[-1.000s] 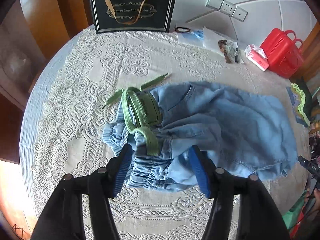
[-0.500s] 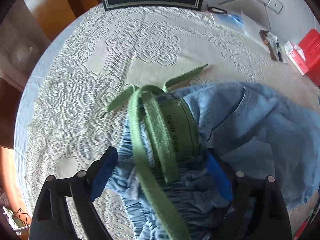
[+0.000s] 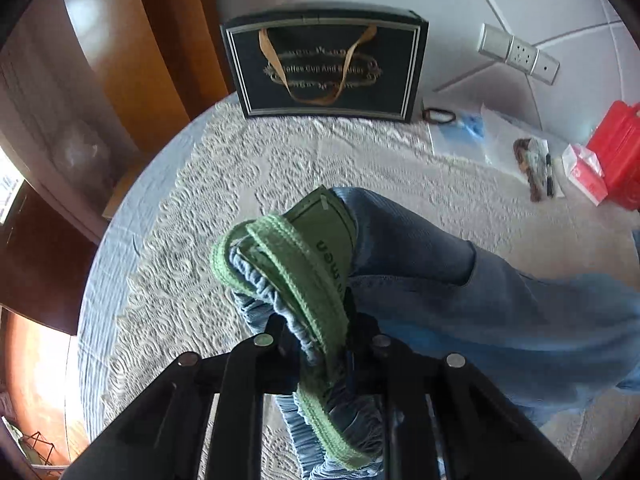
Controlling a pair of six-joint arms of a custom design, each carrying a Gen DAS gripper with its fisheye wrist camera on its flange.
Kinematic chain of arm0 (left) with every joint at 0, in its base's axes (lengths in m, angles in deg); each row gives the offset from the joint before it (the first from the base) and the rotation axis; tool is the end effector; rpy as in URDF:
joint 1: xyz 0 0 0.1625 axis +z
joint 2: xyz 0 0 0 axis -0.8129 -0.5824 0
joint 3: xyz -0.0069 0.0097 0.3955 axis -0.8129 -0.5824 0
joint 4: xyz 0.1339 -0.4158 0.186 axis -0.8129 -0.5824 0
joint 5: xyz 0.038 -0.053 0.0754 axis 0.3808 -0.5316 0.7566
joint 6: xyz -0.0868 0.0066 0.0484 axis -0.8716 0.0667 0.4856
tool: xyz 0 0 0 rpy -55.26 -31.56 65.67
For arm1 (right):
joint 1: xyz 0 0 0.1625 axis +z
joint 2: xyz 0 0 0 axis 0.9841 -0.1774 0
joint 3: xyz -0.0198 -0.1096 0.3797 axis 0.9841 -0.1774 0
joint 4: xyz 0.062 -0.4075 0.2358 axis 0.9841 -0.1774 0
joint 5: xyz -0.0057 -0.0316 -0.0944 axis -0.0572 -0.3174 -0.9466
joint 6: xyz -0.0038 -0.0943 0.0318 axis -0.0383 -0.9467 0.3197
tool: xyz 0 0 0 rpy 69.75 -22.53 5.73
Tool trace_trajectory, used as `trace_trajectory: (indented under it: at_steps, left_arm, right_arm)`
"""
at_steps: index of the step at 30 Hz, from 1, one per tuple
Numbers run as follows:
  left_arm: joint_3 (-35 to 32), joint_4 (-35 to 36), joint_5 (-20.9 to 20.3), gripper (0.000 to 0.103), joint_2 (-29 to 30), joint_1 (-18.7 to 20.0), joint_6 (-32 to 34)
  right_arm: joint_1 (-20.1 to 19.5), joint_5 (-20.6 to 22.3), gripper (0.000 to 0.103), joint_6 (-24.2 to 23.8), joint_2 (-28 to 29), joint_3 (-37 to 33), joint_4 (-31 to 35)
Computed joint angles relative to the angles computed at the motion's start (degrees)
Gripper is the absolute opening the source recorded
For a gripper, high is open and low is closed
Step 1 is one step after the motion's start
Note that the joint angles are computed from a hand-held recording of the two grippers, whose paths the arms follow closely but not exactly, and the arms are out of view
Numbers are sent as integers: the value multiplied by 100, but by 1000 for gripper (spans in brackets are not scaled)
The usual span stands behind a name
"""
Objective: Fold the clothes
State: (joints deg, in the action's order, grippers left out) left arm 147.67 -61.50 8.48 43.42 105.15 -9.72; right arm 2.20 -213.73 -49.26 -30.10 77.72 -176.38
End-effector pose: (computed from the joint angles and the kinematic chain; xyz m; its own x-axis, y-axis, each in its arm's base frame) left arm -0.3141 -0.7170 0.1180 -0.6615 0.1541 -0.7340 0.4640 0.8529 -0.2392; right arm 0.0028 -0.4647 0.4617 -0.6439 0.3978 0.6536 -0.1904 0.7440 -0.6405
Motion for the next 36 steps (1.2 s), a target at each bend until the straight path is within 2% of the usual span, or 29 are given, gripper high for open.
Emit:
trace_trajectory:
  at_steps: [2,3,4,5,6,7,9,12,17,22,25,28,29,30,31,32,33,35,36]
  left_arm:
    - [-384,-182,-22,15,201,68,84]
    - [-609,-174,-116,17,296,113,40]
    - [-869,73,-281,20,385,178,-140]
    - [-1075,383,-365,30,450,216,-331]
    - [-1258,621,-448,38,514,255,-482]
    - [-1253,620,-435,41,498,251,-447]
    - [-1000,491,-371,57,360,208,-327]
    - [-445,389,-523,61,43,200,-364]
    - [281,601,-657,61,-194,291,-540]
    - [646,745,-899,61,-192,430,-913]
    - [667,866,-839,61,-67,446,-965]
    - [654,835,-700,61,-12,404,-887]
    - [650,823,-653,55,6,391,-859]
    - [652,809,-612,39,-5,388,-881]
    - [654,797,-572,36,-18,386,-907]
    - [655,769,-638,33,-54,411,-952]
    - [658,757,-664,32,-85,429,-978]
    - [663,736,-714,32,-144,464,-1029]
    - [643,756,-735,32,-145,479,-1056]
  right_arm:
    - [250,24,12,-494,389,-406,-566]
    - [314,55,25,-690,596,-596,-824]
    - [372,97,49,-887,801,-793,-1070]
    - [413,33,63,-957,989,-994,-1154]
    - [418,-25,83,-822,1084,-1128,-1008]
    - [405,-5,83,-606,1117,-1212,-781]
    - [299,109,83,-298,1022,-1164,-437]
    - [64,237,83,55,779,-959,73]
    - [-443,462,79,551,200,-372,861]
    - [-863,1023,79,905,-188,25,1286]
    - [-918,1359,79,898,-209,133,1385]
    - [-844,1324,82,690,33,138,1279]
    - [-815,1233,82,590,176,113,1187]
    - [-794,1138,82,495,327,74,1107]
    - [-764,1002,77,417,472,17,1056]
    - [-706,770,64,343,615,-74,1047]
    - [-629,485,12,285,743,-212,1129]
    - [-455,36,8,103,886,-488,1116]
    - [-336,-203,8,-173,972,-629,841]
